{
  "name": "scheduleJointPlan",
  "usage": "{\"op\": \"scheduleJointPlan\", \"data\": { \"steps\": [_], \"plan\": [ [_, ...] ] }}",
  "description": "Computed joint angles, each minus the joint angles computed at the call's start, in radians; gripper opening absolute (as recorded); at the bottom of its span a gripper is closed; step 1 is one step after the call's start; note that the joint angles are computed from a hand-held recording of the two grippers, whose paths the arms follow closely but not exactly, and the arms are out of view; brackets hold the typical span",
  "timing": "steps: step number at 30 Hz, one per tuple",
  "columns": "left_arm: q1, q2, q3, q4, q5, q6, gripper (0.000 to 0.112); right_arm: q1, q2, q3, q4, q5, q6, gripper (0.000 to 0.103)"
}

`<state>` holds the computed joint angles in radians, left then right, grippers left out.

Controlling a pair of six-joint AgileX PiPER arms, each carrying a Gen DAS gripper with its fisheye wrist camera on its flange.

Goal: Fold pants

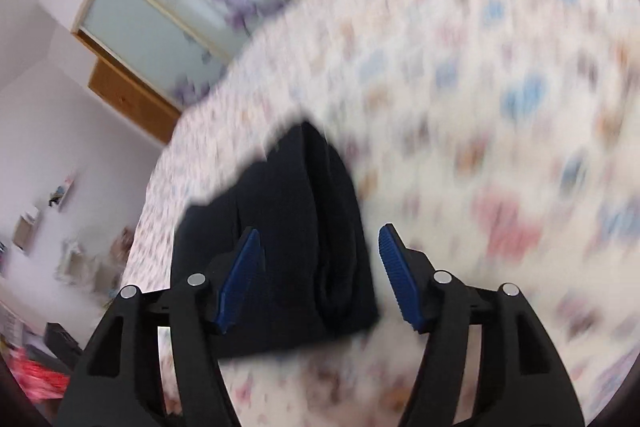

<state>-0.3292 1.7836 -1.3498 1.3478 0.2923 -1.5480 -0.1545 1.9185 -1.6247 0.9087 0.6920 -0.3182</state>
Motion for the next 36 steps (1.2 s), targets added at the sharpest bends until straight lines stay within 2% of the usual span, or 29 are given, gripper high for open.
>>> {"op": "scheduleJointPlan", "data": {
  "steps": [2,3,4,6,8,12,18,20,21,23,24,25,26,28,31,33,35,36],
  "plan": [
    [0.000,0.060,-0.097,-0.186,0.000,0.200,0.101,-0.003,0.022,-0.024,0.164,0.003,-0.161,0.064],
    [-0.001,0.087,-0.139,-0.281,0.009,0.300,0.101,-0.004,0.063,-0.064,0.264,0.047,-0.228,0.064],
    [-0.004,0.130,-0.200,-0.380,0.034,0.400,0.101,-0.005,0.112,-0.113,0.327,0.104,-0.255,0.064],
    [-0.007,0.188,-0.291,-0.545,0.098,0.572,0.101,0.016,0.221,-0.245,0.335,0.181,-0.190,0.064],
    [-0.019,0.227,-0.340,-0.559,0.159,0.605,0.101,0.038,0.279,-0.327,0.280,0.199,-0.127,0.064],
    [-0.037,0.246,-0.337,-0.480,0.192,0.567,0.101,0.065,0.327,-0.397,0.266,0.205,-0.122,0.064],
    [-0.034,0.276,-0.368,-0.518,0.223,0.614,0.101,0.077,0.283,-0.327,0.289,0.146,-0.230,0.064],
    [-0.037,0.289,-0.385,-0.536,0.248,0.630,0.101,0.077,0.300,-0.353,0.254,0.158,-0.201,0.068],
    [-0.035,0.301,-0.400,-0.556,0.266,0.649,0.101,0.092,0.312,-0.374,0.184,0.136,-0.141,0.074],
    [-0.021,0.340,-0.475,-0.686,0.327,0.773,0.101,0.101,0.356,-0.446,0.043,0.165,-0.011,0.068],
    [-0.002,0.373,-0.524,-0.786,0.360,0.857,0.101,0.104,0.377,-0.466,-0.002,0.165,0.033,0.056],
    [0.022,0.390,-0.543,-0.886,0.362,0.926,0.101,0.100,0.381,-0.458,-0.007,0.154,0.040,0.047],
    [0.049,0.396,-0.550,-0.986,0.349,0.995,0.101,0.092,0.386,-0.458,0.007,0.161,0.042,0.045],
    [0.105,0.394,-0.521,-1.186,0.298,1.087,0.101,0.057,0.406,-0.453,0.112,0.199,0.020,0.043],
    [0.172,0.397,-0.508,-1.473,0.282,1.287,0.101,0.027,0.413,-0.428,0.218,0.240,-0.040,0.043],
    [0.182,0.376,-0.469,-1.526,0.255,1.351,0.101,0.023,0.385,-0.387,0.239,0.236,-0.075,0.045],
    [0.170,0.353,-0.442,-1.461,0.233,1.294,0.101,0.016,0.348,-0.345,0.262,0.232,-0.108,0.060],
    [0.163,0.326,-0.403,-1.408,0.196,1.244,0.101,0.006,0.310,-0.299,0.294,0.218,-0.156,0.068]
  ]
}}
